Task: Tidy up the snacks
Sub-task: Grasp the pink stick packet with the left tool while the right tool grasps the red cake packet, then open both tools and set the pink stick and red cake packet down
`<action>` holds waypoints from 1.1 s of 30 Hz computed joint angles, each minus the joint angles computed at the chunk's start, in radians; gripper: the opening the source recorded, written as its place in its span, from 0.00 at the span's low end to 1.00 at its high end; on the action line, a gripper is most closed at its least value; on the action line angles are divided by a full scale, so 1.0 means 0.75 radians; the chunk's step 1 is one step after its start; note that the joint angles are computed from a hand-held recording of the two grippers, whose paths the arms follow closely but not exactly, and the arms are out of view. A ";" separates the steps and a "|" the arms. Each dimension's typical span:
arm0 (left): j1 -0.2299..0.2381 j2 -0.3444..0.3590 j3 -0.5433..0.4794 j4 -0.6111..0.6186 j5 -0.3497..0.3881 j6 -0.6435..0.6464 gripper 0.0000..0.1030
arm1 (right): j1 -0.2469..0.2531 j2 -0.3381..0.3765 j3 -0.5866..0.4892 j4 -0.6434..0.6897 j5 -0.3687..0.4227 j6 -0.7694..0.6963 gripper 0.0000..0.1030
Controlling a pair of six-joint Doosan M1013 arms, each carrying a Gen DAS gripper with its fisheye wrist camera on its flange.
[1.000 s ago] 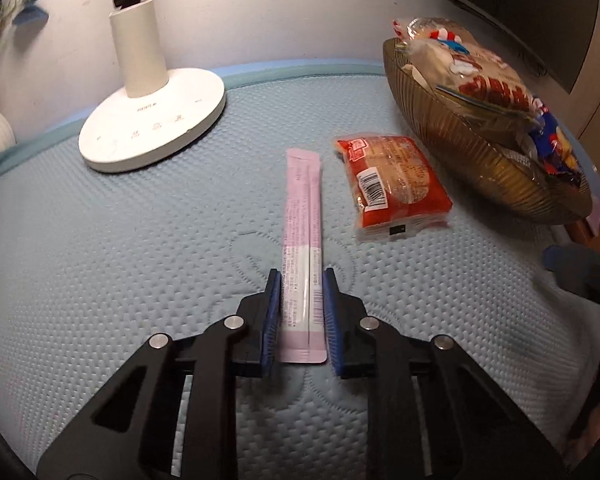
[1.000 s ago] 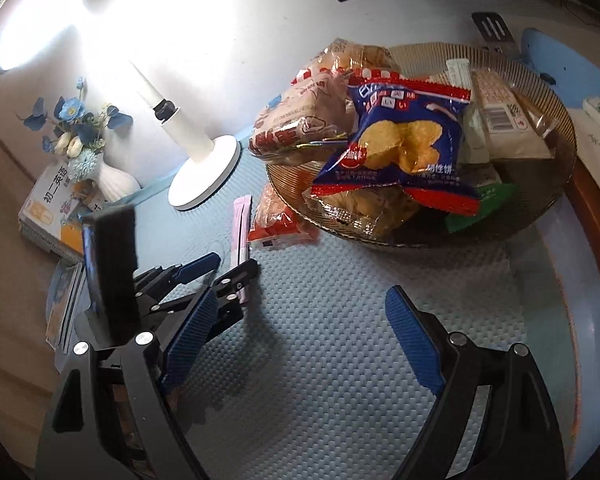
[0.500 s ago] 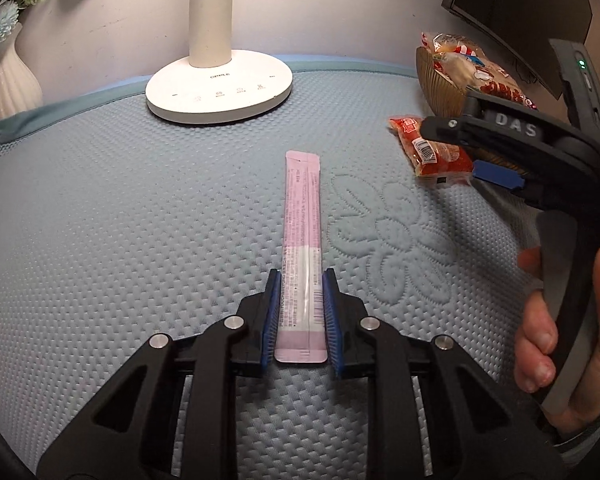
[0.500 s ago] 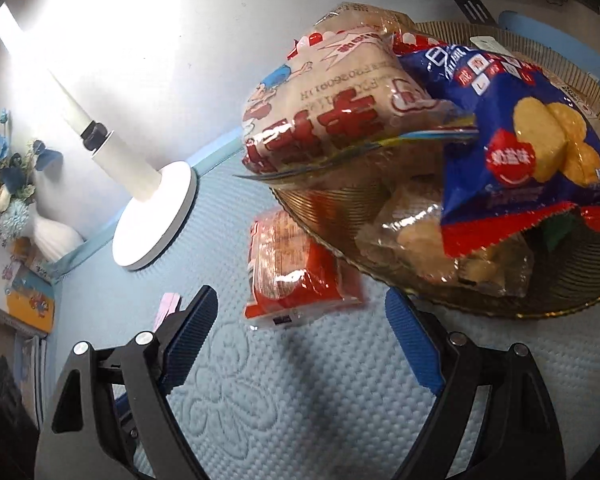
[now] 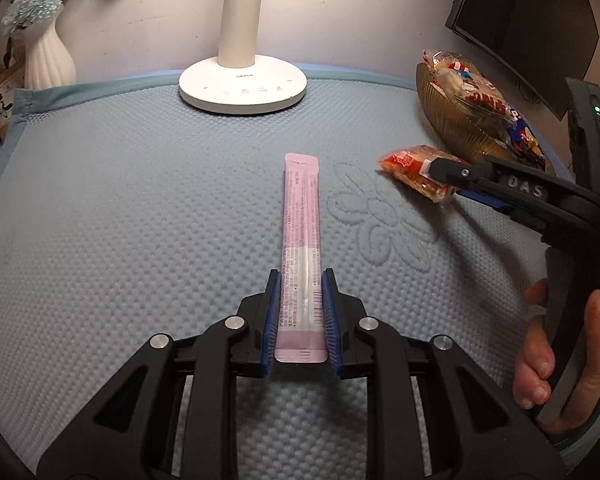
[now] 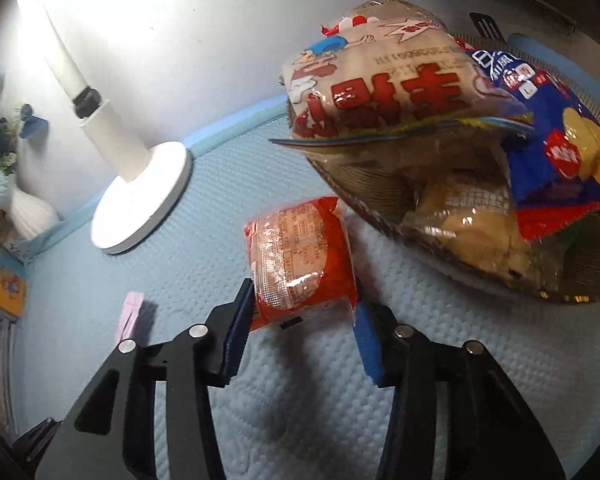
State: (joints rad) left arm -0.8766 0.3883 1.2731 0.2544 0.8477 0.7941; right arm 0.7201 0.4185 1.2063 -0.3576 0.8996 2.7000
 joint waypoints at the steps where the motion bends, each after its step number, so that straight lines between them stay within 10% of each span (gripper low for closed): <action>1: -0.006 -0.016 0.022 -0.010 -0.008 -0.009 0.19 | 0.005 -0.022 0.031 0.014 -0.041 -0.030 0.44; 10: -0.054 -0.055 0.093 0.038 0.003 -0.092 0.20 | 0.046 -0.189 0.258 0.191 -0.148 -0.290 0.48; 19: -0.051 -0.010 0.041 0.161 0.007 -0.218 0.50 | 0.073 -0.284 0.383 0.258 -0.155 -0.349 0.57; 25: -0.042 0.019 0.030 0.225 -0.024 -0.278 0.57 | 0.059 -0.243 0.309 0.201 -0.117 -0.358 0.82; 33: -0.039 0.003 0.059 0.221 -0.074 -0.292 0.59 | 0.076 -0.154 0.213 0.110 -0.025 -0.430 0.86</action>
